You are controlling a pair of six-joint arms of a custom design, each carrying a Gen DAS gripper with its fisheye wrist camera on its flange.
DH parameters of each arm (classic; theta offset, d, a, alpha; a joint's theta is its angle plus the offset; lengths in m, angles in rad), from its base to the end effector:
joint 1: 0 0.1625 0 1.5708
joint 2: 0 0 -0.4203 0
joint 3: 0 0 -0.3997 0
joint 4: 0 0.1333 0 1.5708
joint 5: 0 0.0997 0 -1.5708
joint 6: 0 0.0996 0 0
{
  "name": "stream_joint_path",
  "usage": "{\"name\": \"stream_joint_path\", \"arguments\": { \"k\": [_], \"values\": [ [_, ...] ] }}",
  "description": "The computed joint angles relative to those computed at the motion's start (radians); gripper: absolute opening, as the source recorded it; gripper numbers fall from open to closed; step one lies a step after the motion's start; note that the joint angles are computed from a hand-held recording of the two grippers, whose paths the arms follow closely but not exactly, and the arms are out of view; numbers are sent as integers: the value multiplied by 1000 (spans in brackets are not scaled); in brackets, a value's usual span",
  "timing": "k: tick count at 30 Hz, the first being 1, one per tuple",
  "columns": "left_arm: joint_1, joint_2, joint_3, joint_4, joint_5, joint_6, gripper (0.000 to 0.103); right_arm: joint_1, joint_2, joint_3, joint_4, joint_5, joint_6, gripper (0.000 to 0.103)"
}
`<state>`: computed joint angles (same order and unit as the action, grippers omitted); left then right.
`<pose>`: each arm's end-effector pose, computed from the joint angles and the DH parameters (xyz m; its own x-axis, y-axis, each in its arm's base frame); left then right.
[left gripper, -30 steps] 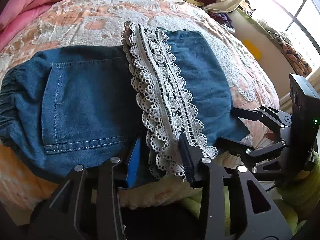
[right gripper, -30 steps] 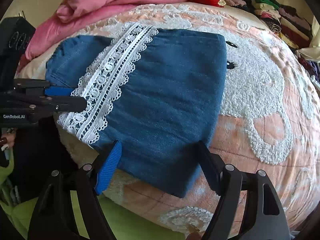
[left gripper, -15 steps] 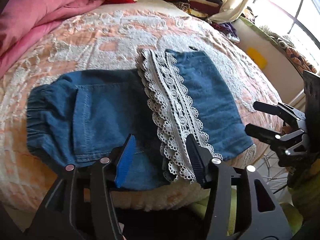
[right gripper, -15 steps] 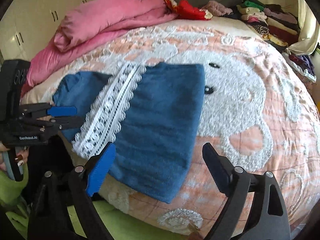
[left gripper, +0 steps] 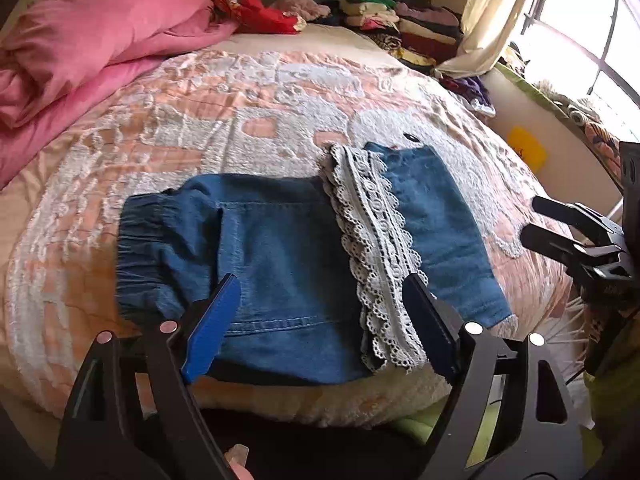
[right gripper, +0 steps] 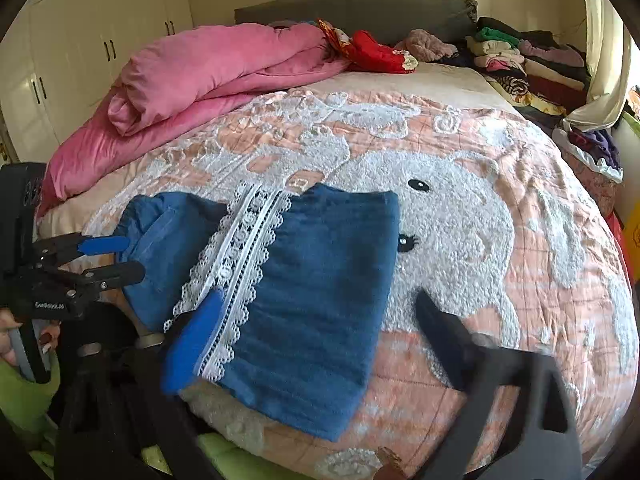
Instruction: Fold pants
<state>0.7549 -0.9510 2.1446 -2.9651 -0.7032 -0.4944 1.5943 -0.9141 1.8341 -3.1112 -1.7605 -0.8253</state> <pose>-0.2222 -0.4963 0.0898 -0.8262 0.0043 -0.5634 0.3654 0.7651 -0.5302 0.1295 -0.6339 0.1558 -0.6537 -0.5390 0.5312 -0.7362 0.6153 -0.2816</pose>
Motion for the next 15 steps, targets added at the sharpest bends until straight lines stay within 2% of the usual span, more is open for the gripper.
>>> {"name": "stream_joint_path", "arguments": {
  "k": [4, 7, 15],
  "values": [
    [-1, -14, 14, -11, 10, -12, 77, 14, 18, -29, 11, -4, 17, 98],
    [1, -26, 25, -16, 22, -21, 86, 31, 36, -50, 12, -6, 15, 98],
    [14, -56, 54, -38, 35, -40, 89, 85, 87, -111, 34, -5, -23, 98]
  ]
}}
